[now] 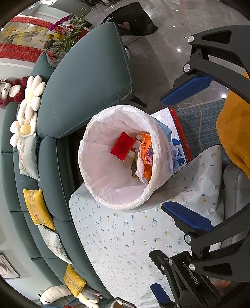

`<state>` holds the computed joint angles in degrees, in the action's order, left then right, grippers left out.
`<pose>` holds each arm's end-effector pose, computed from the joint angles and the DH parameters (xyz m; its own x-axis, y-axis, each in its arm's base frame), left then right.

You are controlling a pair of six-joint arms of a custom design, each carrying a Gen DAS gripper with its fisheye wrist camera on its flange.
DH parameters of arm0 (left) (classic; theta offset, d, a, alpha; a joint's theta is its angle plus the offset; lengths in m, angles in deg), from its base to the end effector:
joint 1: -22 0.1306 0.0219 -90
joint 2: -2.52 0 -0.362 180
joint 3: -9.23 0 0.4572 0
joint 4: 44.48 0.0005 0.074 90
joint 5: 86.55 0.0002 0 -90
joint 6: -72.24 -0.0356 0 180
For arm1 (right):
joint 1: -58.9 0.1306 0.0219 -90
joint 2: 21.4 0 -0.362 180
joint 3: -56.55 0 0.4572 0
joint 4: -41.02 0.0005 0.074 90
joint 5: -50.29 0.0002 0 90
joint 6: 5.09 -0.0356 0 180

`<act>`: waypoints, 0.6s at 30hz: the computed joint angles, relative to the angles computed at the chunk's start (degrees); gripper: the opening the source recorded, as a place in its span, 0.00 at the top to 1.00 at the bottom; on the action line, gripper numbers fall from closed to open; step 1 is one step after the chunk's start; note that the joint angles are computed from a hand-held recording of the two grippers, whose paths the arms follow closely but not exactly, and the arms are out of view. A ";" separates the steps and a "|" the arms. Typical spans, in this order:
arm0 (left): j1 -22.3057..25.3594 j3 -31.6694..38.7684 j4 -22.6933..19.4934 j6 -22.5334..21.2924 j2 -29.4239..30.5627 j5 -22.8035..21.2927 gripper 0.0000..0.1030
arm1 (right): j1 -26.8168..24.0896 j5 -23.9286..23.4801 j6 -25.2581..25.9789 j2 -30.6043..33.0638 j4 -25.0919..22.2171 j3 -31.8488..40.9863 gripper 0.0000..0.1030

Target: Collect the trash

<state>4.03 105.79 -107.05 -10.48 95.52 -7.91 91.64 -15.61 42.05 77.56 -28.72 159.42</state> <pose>0.5281 -0.1644 0.4270 -0.8350 0.1402 -0.5321 0.1010 0.9896 0.1022 0.4942 0.2999 0.4221 -0.8027 0.2221 -0.5535 0.2632 0.9647 0.0054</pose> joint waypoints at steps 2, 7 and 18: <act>0.01 0.06 0.04 0.08 0.07 -0.01 0.12 | 0.01 0.03 -0.01 0.00 -0.02 0.01 0.06; -0.02 0.27 0.12 0.27 0.32 -0.56 0.12 | -0.18 -0.20 0.32 0.58 0.30 0.34 0.06; -0.11 0.32 0.04 0.49 0.53 -1.02 0.12 | -0.28 -0.47 0.37 1.01 0.09 0.75 0.06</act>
<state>3.92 106.10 -107.00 -10.00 96.05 -8.94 91.36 -16.08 42.41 78.57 -28.63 160.17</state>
